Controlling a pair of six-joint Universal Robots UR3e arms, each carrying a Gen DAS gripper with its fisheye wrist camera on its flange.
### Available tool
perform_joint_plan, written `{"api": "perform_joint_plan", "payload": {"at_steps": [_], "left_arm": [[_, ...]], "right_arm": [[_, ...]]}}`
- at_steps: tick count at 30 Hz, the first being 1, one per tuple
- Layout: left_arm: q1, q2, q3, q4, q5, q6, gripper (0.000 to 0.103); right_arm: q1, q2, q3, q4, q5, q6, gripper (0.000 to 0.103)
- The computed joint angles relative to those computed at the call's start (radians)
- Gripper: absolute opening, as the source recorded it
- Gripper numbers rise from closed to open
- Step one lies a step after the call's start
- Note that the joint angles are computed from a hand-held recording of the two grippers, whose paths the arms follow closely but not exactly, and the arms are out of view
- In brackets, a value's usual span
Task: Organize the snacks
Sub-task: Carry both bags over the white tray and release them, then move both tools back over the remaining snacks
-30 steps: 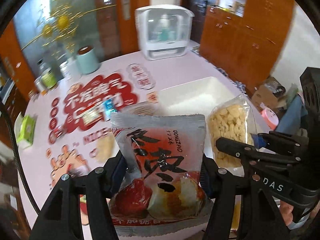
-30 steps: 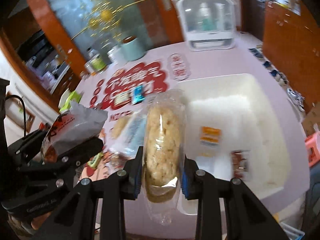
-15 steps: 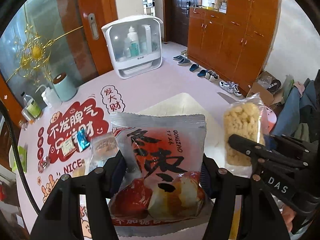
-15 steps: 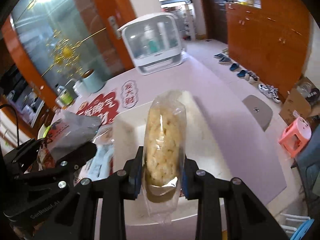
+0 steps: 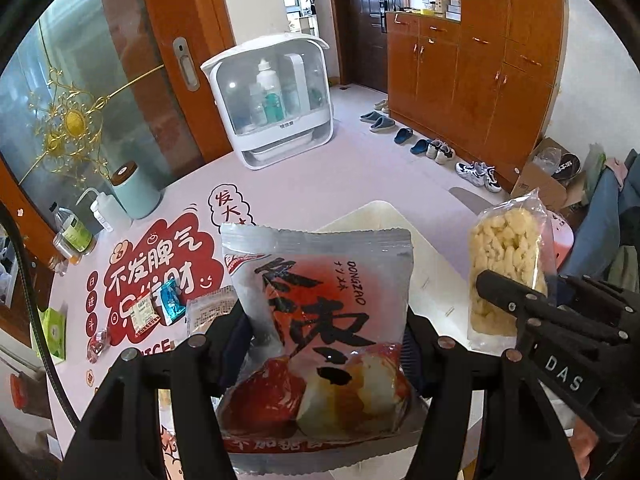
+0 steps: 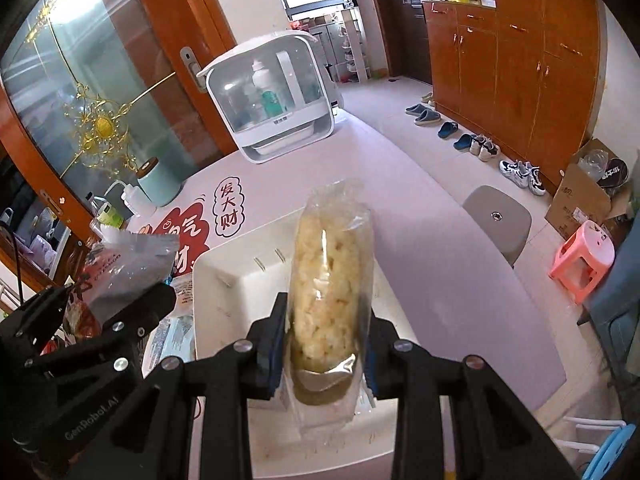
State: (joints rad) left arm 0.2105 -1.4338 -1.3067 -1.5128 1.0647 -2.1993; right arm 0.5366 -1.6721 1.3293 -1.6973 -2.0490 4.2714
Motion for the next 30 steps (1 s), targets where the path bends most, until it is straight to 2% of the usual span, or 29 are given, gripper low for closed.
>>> {"api": "perform_joint_plan", "payload": {"at_steps": [4, 5, 6, 10, 11, 12, 15, 30], "left_arm": [[-0.014, -0.013, 0.003, 0.017, 0.019, -0.009, 0.065], [-0.020, -0.017, 0.006, 0.023, 0.030, -0.014, 0.070], [-0.023, -0.021, 0.008, 0.024, 0.039, -0.016, 0.081], [0.002, -0.022, 0.011, 0.026, 0.027, -0.009, 0.092], [0.011, -0.029, 0.025, 0.011, 0.022, -0.005, 0.095], [0.018, -0.035, 0.036, -0.003, 0.018, -0.002, 0.095], [0.034, -0.060, 0.081, -0.057, 0.024, 0.002, 0.095], [0.134, -0.034, 0.090, -0.102, 0.010, 0.030, 0.095]], "right_arm": [[-0.016, 0.020, -0.016, 0.006, 0.014, -0.022, 0.033], [-0.024, 0.021, -0.013, 0.006, 0.024, -0.033, 0.033], [-0.032, 0.024, -0.011, 0.003, 0.036, -0.044, 0.034], [-0.050, 0.020, 0.013, -0.029, 0.061, -0.067, 0.040], [-0.048, 0.023, 0.010, -0.025, 0.055, -0.063, 0.044], [-0.046, 0.025, 0.009, -0.026, 0.052, -0.062, 0.047], [-0.043, 0.029, 0.005, -0.035, 0.049, -0.071, 0.049], [-0.009, 0.085, -0.075, 0.007, 0.046, -0.073, 0.050]]}}
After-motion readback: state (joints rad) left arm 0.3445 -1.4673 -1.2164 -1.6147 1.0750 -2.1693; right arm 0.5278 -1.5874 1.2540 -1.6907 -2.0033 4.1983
